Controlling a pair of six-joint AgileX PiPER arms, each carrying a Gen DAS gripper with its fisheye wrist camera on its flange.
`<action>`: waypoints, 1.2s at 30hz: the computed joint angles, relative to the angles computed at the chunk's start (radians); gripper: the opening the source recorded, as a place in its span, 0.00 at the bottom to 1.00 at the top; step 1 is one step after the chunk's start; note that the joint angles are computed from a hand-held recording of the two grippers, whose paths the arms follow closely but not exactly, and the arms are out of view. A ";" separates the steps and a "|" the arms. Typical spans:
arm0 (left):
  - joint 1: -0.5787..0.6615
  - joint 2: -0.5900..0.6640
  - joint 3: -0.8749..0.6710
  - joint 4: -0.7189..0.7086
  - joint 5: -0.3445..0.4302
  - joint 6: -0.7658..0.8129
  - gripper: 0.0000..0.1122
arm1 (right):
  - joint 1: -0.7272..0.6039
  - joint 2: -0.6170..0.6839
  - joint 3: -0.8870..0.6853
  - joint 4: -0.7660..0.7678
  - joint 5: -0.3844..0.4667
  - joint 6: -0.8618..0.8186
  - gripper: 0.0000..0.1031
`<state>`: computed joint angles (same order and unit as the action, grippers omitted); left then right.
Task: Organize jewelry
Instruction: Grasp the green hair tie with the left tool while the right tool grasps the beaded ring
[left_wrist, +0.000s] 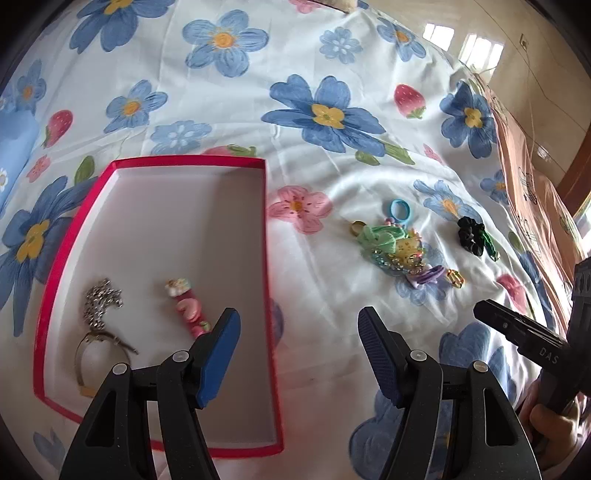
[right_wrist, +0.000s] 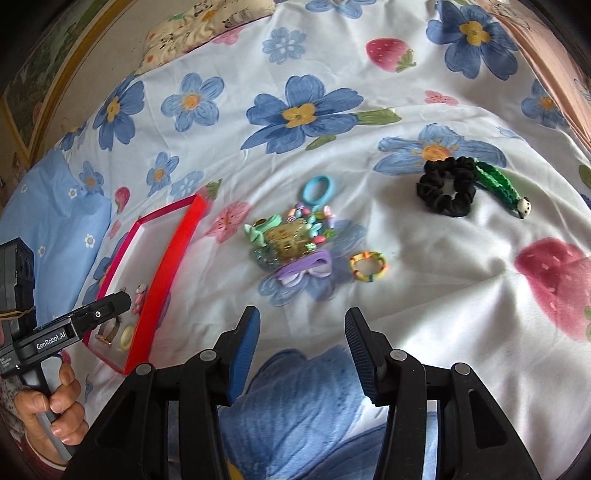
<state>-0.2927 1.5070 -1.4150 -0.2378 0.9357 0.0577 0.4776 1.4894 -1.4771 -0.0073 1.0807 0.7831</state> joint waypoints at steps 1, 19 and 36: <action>-0.006 0.007 -0.006 0.002 0.000 -0.005 0.59 | -0.005 0.000 0.002 0.002 -0.002 -0.003 0.48; -0.145 0.306 -0.320 0.067 0.026 -0.026 0.57 | -0.092 0.065 -0.014 0.015 -0.004 -0.112 0.48; -0.214 0.689 -0.774 0.059 0.156 0.034 0.06 | -0.128 0.133 -0.009 -0.008 0.008 -0.159 0.09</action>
